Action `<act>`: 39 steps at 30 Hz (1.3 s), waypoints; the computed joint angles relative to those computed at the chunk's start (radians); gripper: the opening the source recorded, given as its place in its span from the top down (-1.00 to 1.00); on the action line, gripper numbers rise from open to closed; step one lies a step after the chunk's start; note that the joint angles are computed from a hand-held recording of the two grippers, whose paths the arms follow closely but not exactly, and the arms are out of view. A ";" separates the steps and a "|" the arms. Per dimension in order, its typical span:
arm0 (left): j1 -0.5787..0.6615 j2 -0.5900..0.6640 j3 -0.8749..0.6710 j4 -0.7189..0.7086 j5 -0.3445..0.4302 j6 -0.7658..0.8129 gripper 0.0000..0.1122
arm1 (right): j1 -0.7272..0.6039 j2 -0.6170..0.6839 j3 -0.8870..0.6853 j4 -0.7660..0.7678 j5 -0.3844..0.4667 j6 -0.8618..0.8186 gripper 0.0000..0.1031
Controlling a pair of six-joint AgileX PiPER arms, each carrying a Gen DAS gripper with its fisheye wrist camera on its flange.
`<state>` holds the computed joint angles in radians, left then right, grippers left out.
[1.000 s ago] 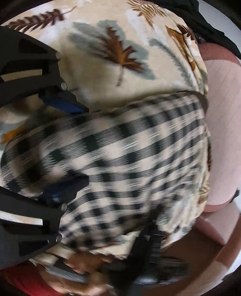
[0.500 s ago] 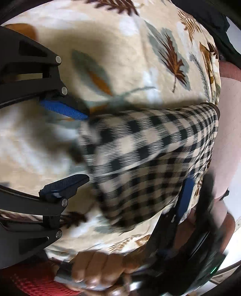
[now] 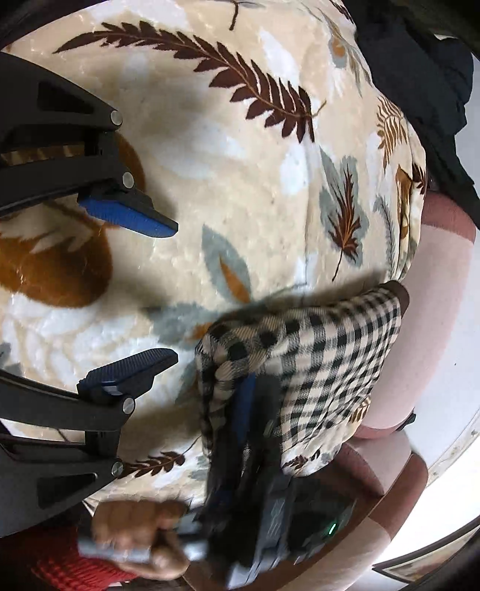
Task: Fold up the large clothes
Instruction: 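Open the grippers and pull both tools back from the folded shirt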
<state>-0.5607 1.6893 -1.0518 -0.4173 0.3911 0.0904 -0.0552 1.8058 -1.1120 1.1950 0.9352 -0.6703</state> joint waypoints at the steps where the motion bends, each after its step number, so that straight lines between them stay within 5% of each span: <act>1: -0.003 0.005 -0.007 0.021 -0.005 -0.016 -0.09 | -0.014 -0.023 0.023 0.005 0.017 -0.004 0.38; 3: -0.015 0.000 0.000 0.088 -0.024 -0.068 -0.10 | -0.078 -0.102 0.074 0.013 0.038 -0.032 0.38; 8: -0.046 0.016 -0.019 0.269 -0.026 -0.236 -0.11 | -0.176 -0.200 0.112 -0.135 -0.112 0.064 0.37; 12: -0.060 0.033 -0.027 0.373 -0.028 -0.335 -0.18 | -0.149 -0.173 0.091 -0.511 -0.253 0.380 0.51; 16: -0.062 0.063 -0.044 0.414 -0.032 -0.372 -0.28 | -0.135 -0.198 0.074 -0.659 -0.259 0.500 0.64; 19: -0.099 0.078 -0.051 0.571 -0.036 -0.507 -0.37 | -0.136 -0.272 0.100 -0.824 -0.307 0.606 0.32; 25: -0.200 0.107 -0.041 1.030 -0.011 -0.927 -0.48 | -0.140 -0.266 0.064 -0.419 -0.383 0.297 0.32; 30: -0.198 0.106 -0.012 1.123 -0.054 -1.026 -0.54 | -0.073 -0.007 -0.164 -0.101 -0.292 0.120 0.32; 33: -0.205 0.111 -0.009 1.170 -0.055 -1.077 -0.57 | -0.012 0.156 -0.334 -0.033 -0.190 0.111 0.32; 39: -0.210 0.111 -0.004 1.204 -0.057 -1.116 -0.59 | 0.054 0.439 -0.735 -0.201 -0.121 0.309 0.43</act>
